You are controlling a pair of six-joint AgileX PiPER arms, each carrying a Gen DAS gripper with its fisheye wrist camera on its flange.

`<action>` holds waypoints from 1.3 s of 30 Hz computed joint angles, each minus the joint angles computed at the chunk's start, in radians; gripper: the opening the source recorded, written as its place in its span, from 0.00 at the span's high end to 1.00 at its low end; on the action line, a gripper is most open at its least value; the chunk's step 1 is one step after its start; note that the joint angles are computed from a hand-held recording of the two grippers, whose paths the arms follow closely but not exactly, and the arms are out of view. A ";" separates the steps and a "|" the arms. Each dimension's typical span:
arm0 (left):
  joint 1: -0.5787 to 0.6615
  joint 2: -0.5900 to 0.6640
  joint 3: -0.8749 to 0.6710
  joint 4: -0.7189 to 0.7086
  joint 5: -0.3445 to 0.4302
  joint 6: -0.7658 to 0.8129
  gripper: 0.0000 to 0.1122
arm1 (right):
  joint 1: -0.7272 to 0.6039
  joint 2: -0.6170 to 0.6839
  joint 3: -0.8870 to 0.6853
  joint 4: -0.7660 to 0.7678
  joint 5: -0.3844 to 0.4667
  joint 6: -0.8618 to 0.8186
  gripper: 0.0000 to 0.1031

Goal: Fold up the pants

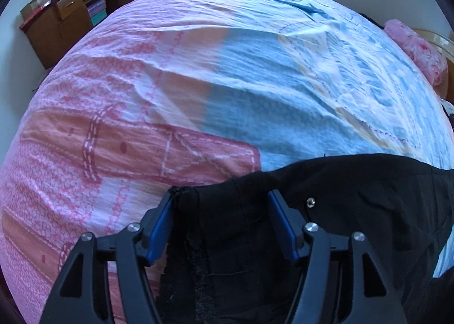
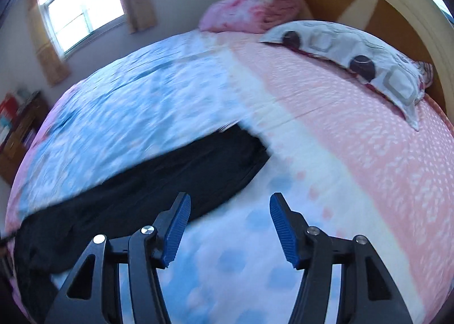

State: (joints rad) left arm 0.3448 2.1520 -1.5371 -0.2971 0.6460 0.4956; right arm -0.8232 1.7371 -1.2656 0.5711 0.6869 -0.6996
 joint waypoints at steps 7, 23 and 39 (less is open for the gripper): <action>-0.007 -0.010 0.047 -0.037 -0.080 0.084 0.40 | 0.112 0.360 -0.489 -0.161 0.126 0.174 0.42; -0.032 -0.053 0.095 -0.143 -0.132 0.260 0.81 | 0.200 0.610 -0.800 -0.311 0.260 0.211 1.00; 0.273 -0.477 0.518 -0.803 0.096 1.028 0.82 | -0.165 -0.109 -0.078 0.196 0.259 -0.382 1.00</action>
